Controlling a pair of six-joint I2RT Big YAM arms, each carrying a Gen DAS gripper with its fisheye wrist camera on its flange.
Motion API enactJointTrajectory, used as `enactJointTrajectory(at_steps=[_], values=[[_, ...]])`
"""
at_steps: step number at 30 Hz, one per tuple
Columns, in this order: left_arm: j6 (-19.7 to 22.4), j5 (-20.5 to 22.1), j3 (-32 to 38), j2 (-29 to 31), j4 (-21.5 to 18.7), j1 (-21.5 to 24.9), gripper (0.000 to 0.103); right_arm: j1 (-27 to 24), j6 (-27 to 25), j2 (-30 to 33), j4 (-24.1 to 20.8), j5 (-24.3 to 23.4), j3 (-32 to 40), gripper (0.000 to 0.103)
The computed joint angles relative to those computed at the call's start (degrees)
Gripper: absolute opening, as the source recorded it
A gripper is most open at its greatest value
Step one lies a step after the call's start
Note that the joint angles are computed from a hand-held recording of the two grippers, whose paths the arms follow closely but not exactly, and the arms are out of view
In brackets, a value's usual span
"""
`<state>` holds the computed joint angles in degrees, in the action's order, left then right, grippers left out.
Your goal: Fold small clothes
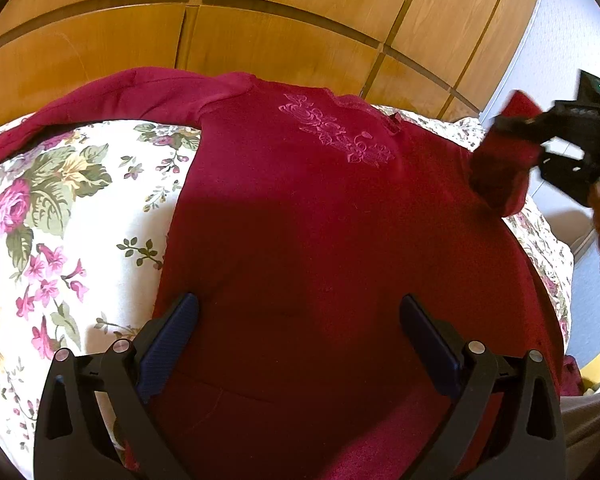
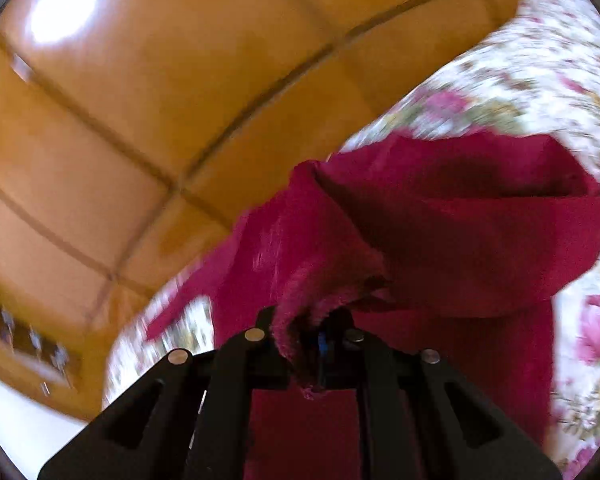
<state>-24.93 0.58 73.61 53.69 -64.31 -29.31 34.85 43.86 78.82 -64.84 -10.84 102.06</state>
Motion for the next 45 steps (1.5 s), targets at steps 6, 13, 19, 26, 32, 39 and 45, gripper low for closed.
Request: enactJointTrajectory(at_steps=[6,13,19,26,32,39,45], values=[[0.3,-2.5,3.3,2.3,-4.1,-1.4,0.099,1.7,0.5,0.3,-2.5,-0.9,-1.5,0.066],[-3.5,-1.6,11.8,6.4,-2.4,-3.2,0.099,-5.2,7.8,-12.3,-1.6,10.2,-8.4,0.094],[2.3,-9.6,19.7,16.0,-0.1,-8.1,0.099,-13.1,9.8,-14.3,-20.1,15.5,-10.6,0.096],[19.2,-16.5,31.0,29.2,1.7,-10.6,0.099,-26.0,12.6,-21.8,-20.5,3.8,-19.9,0.096],[17.5,-2.8,42.9,36.4,-7.7,-9.3,0.000,-25.4,13.1,-21.1,-20.5,4.3,-18.3,0.096],[6.1,6.6,54.1,37.2,-4.8,-4.0,0.000,-23.1,13.8,-20.4,-19.0,1.3,-20.0,0.096],[8.0,5.7,49.6,35.3,-6.1,0.2,0.007,-22.4,16.4,-20.5,-17.6,-0.3,-21.7,0.096]])
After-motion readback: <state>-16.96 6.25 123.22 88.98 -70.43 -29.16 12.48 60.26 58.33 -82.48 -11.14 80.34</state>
